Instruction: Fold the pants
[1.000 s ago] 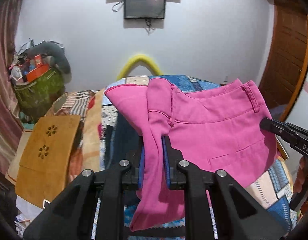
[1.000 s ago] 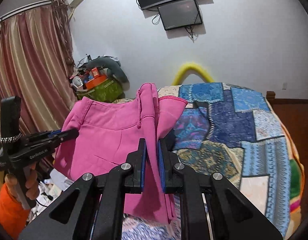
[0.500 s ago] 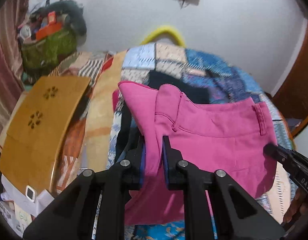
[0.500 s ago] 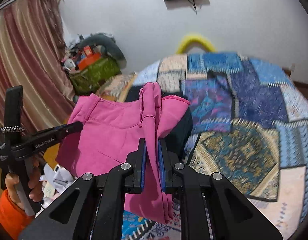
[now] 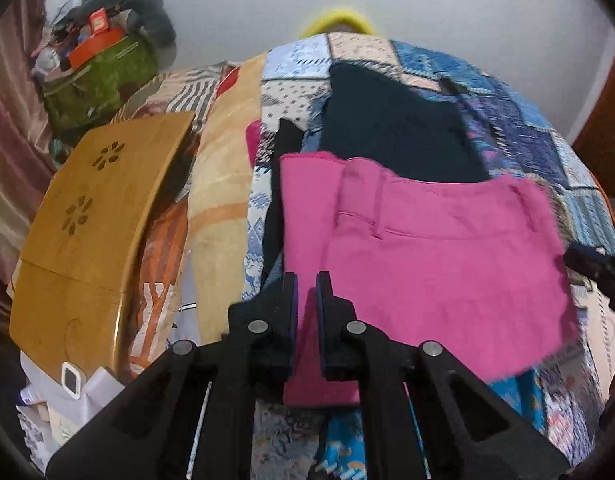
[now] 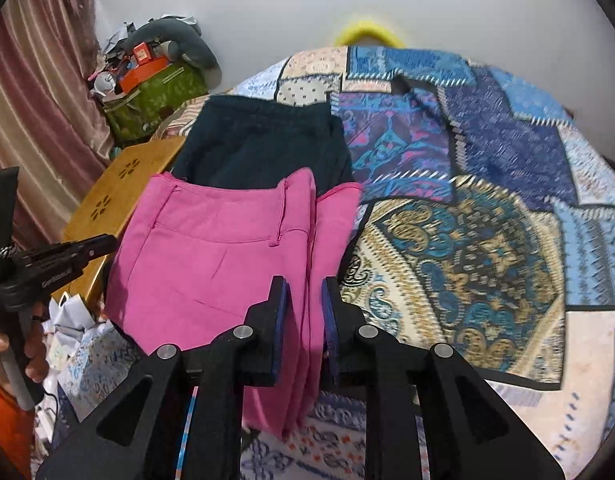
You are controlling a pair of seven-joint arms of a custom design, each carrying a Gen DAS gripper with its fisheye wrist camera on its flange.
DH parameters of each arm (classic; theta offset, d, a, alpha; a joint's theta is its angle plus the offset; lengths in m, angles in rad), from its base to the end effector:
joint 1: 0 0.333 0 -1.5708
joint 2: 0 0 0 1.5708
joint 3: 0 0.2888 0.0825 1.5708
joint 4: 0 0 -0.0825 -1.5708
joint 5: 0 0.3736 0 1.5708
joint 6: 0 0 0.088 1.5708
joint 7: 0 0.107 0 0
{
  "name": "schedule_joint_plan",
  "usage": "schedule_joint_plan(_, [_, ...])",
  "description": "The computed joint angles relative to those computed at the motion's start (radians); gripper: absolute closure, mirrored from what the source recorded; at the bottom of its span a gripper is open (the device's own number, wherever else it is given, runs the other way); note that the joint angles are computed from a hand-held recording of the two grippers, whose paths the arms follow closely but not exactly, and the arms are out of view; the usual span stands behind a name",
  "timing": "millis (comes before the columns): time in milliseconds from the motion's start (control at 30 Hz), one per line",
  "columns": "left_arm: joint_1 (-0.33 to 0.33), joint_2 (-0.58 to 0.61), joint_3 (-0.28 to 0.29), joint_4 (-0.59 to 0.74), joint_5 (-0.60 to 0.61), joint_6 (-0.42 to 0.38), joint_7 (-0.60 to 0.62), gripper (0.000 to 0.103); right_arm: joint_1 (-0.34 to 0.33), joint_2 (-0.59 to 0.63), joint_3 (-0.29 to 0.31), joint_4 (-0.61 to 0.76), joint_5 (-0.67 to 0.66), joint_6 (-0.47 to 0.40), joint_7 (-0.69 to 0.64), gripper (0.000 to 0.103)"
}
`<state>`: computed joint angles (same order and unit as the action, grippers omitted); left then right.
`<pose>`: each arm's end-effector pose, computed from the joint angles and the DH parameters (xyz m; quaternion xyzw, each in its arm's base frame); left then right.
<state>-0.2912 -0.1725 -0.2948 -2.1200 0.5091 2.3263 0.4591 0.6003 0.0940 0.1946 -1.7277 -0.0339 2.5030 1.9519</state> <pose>0.4452 -0.2928 0.5025 -0.7506 0.5919 -0.1894 0.2245 0.4424 0.4442 0.5733 -0.7922 0.5101 -0.0712 0.3273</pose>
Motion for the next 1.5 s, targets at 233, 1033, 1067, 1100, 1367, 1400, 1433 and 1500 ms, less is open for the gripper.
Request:
schedule_joint_plan(233, [-0.037, -0.101, -0.067, 0.067, 0.062, -0.072, -0.017, 0.095, -0.007, -0.153, 0.028, -0.085, 0.0, 0.09, -0.034, 0.086])
schedule_joint_plan(1033, [-0.025, -0.324, -0.591, 0.323, 0.409, -0.522, -0.321, 0.042, -0.171, -0.849, 0.301, -0.473, 0.087, 0.39, 0.048, 0.037])
schedule_joint_plan(1067, [-0.014, -0.317, -0.614, 0.335, 0.417, -0.545, -0.318, 0.037, -0.19, -0.863, 0.313, -0.48, 0.083, 0.383, 0.057, 0.03])
schedule_joint_plan(1100, [0.002, -0.308, -0.643, 0.351, 0.427, -0.573, -0.316, 0.028, -0.207, -0.884, 0.324, -0.485, 0.078, 0.365, 0.069, 0.023])
schedule_joint_plan(1367, [0.079, -0.299, -0.753, 0.393, 0.445, -0.638, -0.333, 0.001, -0.262, -0.978, 0.352, -0.51, 0.062, 0.285, 0.136, 0.001])
schedule_joint_plan(1400, [0.088, -0.301, -0.763, 0.396, 0.442, -0.635, -0.332, 0.0, -0.263, -0.989, 0.352, -0.512, 0.061, 0.279, 0.141, 0.001])
schedule_joint_plan(1433, [0.094, -0.306, -0.765, 0.395, 0.437, -0.625, -0.33, 0.0, -0.264, -0.994, 0.351, -0.513, 0.061, 0.278, 0.143, 0.001])
schedule_joint_plan(1500, [0.108, -0.32, -0.77, 0.393, 0.424, -0.609, -0.328, 0.0, -0.256, -1.006, 0.345, -0.524, 0.066, 0.281, 0.147, 0.001])
